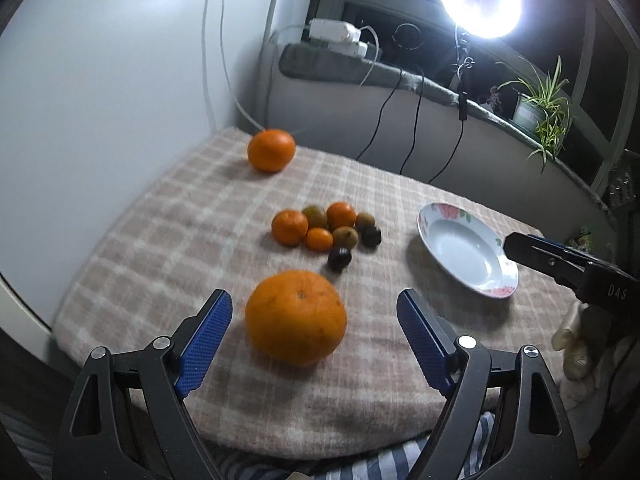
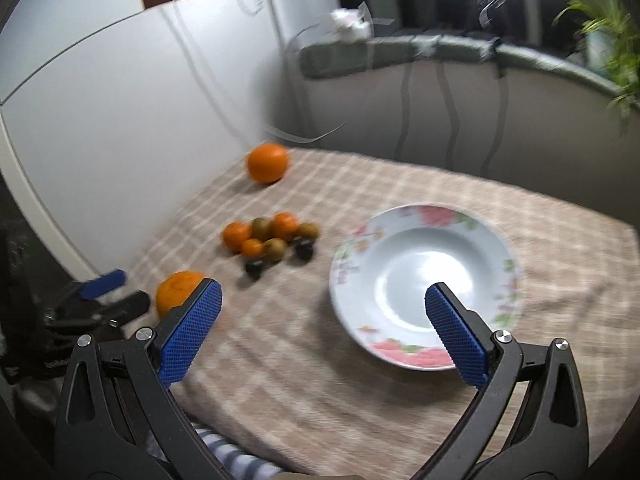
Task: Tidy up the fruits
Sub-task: 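Move the right tool to the large orange and close its fingers on it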
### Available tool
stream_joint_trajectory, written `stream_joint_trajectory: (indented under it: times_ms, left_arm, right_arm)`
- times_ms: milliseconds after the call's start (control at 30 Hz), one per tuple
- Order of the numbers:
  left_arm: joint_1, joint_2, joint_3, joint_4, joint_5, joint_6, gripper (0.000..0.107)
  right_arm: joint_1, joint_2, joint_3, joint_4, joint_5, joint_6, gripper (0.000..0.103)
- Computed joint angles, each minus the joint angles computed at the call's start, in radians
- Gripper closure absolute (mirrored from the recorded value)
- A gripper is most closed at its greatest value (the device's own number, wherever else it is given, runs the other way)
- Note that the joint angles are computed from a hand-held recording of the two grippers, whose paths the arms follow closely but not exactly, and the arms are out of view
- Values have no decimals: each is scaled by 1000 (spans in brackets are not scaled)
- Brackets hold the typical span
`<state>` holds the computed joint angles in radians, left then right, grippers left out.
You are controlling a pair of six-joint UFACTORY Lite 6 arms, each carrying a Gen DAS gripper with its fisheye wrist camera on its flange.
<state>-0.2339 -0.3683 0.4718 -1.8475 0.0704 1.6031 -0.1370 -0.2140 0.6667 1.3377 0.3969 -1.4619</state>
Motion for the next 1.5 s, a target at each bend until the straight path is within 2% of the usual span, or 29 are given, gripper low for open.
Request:
stream_joint_trajectory:
  times_ms: [33, 133, 433, 700, 933, 1067, 1333, 1400, 1500]
  left_arm:
    - [16, 3, -4, 65, 21, -63, 23]
    - [73, 29, -9, 117, 98, -103, 23]
    - [134, 101, -16, 75, 193, -29, 25]
    - [183, 211, 10, 19, 271, 45, 31]
    - [197, 256, 24, -6, 300, 80, 35]
    - [198, 280, 38, -22, 305, 100, 36]
    - [209, 329, 58, -34, 329, 121, 38]
    - [203, 330, 57, -49, 326, 134, 38]
    - [205, 333, 58, -49, 330, 136, 38]
  right_arm:
    - [5, 32, 21, -12, 28, 15, 0]
    - [45, 116, 72, -26, 65, 36, 0]
    - [145, 329, 221, -103, 133, 133, 0]
    - [217, 486, 345, -165, 178, 217, 0]
    - [263, 607, 439, -179, 204, 259, 0]
    - [284, 648, 469, -183, 213, 269, 7]
    - [305, 725, 537, -195, 230, 291, 9]
    - [308, 741, 550, -198, 237, 292, 14]
    - [318, 762, 570, -209, 243, 303, 15]
